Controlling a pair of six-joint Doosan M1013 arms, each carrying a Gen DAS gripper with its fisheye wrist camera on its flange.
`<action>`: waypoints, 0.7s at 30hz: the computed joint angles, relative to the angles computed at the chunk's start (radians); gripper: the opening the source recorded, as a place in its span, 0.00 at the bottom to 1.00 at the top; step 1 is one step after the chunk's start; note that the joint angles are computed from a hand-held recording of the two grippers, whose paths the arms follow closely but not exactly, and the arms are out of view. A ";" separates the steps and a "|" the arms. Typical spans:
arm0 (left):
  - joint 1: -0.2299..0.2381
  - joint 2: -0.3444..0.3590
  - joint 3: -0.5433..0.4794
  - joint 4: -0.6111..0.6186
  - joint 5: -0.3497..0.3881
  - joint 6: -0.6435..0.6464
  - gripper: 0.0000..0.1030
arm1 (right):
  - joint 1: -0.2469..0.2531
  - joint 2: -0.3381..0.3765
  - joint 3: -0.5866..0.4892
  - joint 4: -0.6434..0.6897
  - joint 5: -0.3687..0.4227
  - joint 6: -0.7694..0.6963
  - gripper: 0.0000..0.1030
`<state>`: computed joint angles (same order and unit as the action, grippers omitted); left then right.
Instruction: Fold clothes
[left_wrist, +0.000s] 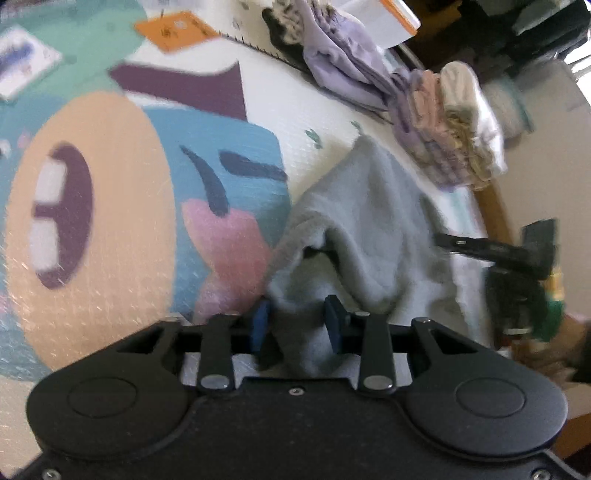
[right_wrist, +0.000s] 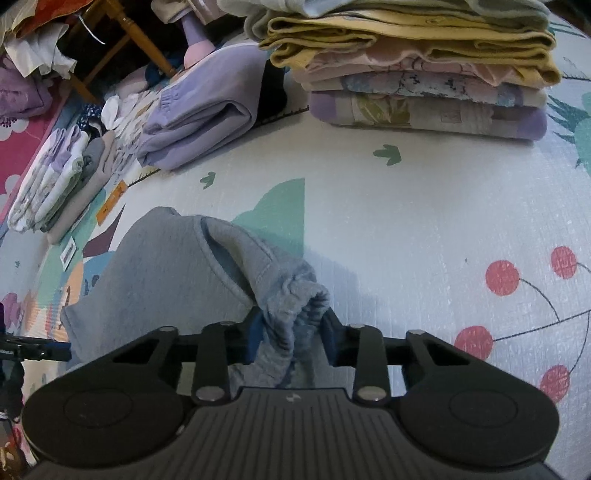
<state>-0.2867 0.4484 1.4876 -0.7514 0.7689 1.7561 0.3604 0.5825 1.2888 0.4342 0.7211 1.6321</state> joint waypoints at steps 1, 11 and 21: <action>-0.010 -0.006 0.003 0.038 -0.023 -0.015 0.31 | 0.000 -0.002 0.003 0.002 -0.002 -0.002 0.31; -0.071 -0.032 -0.006 0.289 -0.080 -0.025 0.06 | -0.003 -0.021 0.029 0.023 -0.009 -0.002 0.25; -0.190 -0.141 0.085 0.932 -0.361 0.172 0.07 | -0.018 -0.086 0.103 0.091 -0.020 0.005 0.14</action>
